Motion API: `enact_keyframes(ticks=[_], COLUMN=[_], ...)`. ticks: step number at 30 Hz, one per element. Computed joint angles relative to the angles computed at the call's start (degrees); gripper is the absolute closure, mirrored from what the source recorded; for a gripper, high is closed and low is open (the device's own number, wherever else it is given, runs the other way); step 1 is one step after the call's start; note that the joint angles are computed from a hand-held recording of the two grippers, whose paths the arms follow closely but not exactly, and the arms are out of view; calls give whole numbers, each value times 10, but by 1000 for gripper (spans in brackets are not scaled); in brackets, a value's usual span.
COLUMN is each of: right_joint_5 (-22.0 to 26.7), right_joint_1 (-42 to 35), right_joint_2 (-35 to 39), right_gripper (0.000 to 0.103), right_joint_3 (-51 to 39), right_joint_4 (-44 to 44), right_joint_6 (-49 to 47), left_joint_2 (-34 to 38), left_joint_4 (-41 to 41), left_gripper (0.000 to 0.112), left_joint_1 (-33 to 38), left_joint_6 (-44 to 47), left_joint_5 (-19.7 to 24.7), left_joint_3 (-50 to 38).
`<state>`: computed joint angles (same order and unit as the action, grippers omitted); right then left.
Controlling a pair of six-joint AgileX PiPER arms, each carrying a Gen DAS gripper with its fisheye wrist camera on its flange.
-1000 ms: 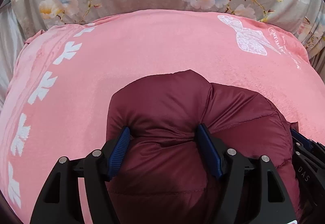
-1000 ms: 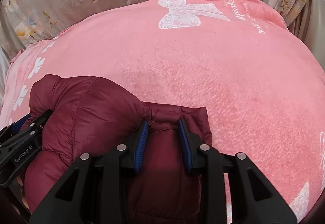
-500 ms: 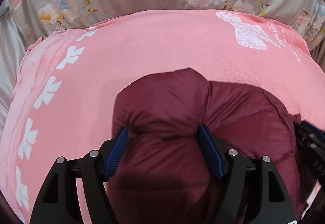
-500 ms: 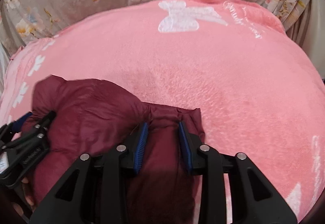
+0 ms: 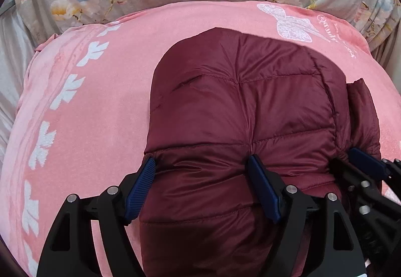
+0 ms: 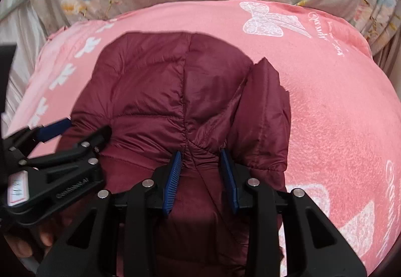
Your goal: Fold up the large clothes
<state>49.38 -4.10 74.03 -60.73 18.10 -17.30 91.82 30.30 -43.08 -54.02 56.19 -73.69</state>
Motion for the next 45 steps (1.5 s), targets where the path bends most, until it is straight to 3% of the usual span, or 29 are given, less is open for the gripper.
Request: enact_keyframes(ticks=[4,7,13,16,19,20,22,24,26,29,35,39,45], right_joint_5=[11,26,36,44,33,40,82,72,60,41,-39,-82,-118], right_joint_1=[-61,-88,-149,-171,-158,-160,-168,-147,-127,-89,60,149,267], right_joint_2=[-12,30,79,97,96,97,115,110,101,91,94,116,189], right_gripper=[38,35,17,13,13,23,46,59,77,86,91,91,91], right_joint_3=[-14,-19,11,22,24,22,3,-10,-23,-47,-112,-165,-274], right_joint_4=[12,11,135,189,189,197,238,221,202,187,105,54,-58], right_joint_6=[-4,-8,-91,-127,-126,-133,-150,-131,-103,-70,35,103,224], left_joint_2=[-25,-49,-72,-66,-53,-54,-55,-58,-74,-100,-137,-142,-148], left_joint_4=[-25,-63,-328,-489,-596,-610,-570,-516,-446,-375,-140,-117,-96], left_gripper=[33,27,25,25,24,23,27,34,52,71,78,79,81], left_joint_1=[31,71,218,278,296,292,267,246,222,208,172,231,324], left_joint_6=[13,24,215,345,445,463,445,409,372,348,243,279,326], left_joint_5=[7,-6,-104,-145,-165,-171,-172,-167,-164,-151,-106,-103,-143], left_joint_3=[3,18,77,117,138,144,130,116,106,91,49,31,38])
